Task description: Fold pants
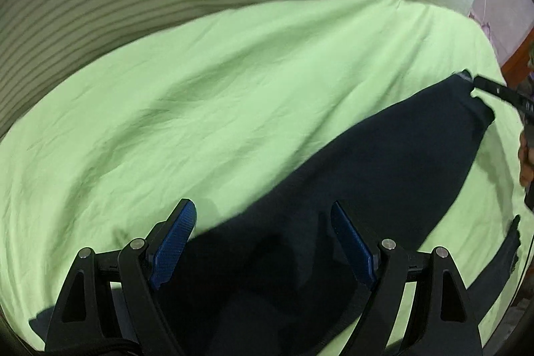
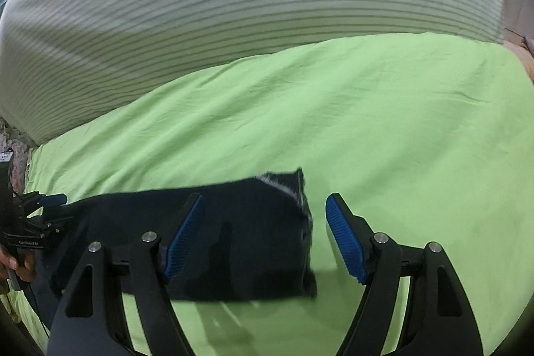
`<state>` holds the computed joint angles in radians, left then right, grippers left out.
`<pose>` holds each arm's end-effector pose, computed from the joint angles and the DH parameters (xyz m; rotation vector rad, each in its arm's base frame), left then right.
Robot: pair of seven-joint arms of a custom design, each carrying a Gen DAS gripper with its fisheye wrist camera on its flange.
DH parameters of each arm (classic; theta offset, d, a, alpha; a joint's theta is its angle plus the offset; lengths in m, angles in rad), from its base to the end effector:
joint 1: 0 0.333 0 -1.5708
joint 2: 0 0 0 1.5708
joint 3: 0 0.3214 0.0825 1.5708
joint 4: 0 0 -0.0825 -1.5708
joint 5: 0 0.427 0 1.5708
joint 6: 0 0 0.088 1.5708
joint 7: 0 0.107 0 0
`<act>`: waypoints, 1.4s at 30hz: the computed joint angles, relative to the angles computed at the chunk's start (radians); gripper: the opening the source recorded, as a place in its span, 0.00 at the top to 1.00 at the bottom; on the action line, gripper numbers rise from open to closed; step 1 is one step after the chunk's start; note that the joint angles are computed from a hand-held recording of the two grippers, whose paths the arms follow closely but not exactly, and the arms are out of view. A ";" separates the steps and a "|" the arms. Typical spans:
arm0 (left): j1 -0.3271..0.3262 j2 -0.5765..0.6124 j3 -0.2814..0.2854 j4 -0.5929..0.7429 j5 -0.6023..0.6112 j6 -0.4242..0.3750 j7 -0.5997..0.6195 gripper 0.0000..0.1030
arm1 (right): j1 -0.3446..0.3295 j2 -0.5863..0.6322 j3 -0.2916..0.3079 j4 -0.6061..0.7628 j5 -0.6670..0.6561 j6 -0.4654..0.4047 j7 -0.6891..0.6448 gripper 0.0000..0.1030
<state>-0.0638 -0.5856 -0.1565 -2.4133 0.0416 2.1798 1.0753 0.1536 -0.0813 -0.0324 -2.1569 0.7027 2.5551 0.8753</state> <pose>0.4341 -0.1026 0.5445 -2.2735 1.7334 -0.3759 0.5924 0.0627 0.4684 -1.9925 1.4459 -0.1936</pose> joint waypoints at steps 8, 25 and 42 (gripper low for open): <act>-0.016 0.029 0.046 -0.003 -0.052 0.022 0.121 0.46 | -0.024 0.088 0.016 0.088 -0.007 -0.055 0.036 0.88; -0.101 -0.271 0.053 -0.118 -0.234 -0.037 0.159 0.94 | -0.037 -0.165 -0.080 -0.071 0.163 -0.219 -0.208 0.93; -0.306 -0.505 -0.100 -0.197 -0.286 -0.113 -0.127 0.95 | -0.103 -0.542 -0.169 -0.416 -0.047 -0.299 -0.136 0.93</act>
